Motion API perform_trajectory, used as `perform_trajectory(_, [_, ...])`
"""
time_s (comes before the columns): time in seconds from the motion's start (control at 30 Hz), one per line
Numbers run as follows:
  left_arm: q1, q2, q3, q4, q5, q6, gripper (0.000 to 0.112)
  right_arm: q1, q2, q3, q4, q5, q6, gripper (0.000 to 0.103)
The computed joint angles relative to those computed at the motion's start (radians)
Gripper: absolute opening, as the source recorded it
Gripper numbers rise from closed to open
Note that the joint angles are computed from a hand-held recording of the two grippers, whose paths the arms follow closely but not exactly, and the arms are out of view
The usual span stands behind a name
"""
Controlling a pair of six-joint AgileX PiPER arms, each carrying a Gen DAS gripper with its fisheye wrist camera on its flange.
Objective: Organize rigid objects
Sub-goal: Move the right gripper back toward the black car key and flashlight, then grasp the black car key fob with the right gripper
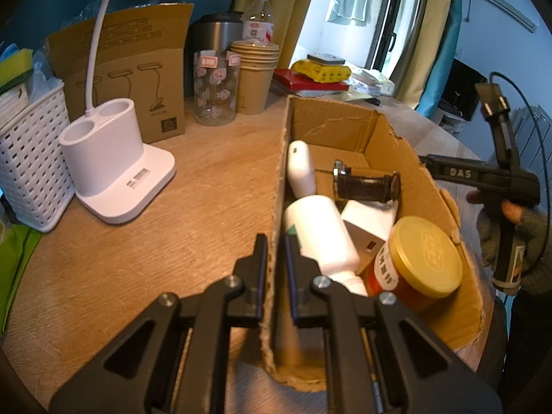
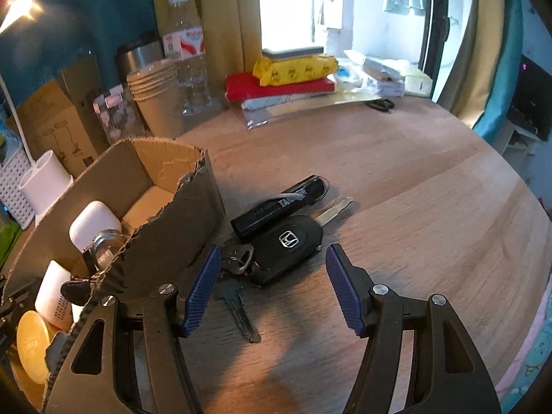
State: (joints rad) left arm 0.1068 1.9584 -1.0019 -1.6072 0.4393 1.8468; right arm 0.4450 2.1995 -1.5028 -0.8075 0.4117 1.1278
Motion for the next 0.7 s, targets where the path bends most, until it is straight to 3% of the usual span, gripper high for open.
perform_trajectory(0.33, [-0.001, 0.002, -0.003, 0.003, -0.001, -0.004, 0.011, -0.002, 0.095, -0.148, 0.14, 0.09, -0.154, 0.07])
perform_trajectory(0.7, [-0.002, 0.003, -0.004, 0.001, -0.001, -0.002, 0.011, -0.008, 0.062, -0.055, -0.032, 0.108, 0.015, 0.074])
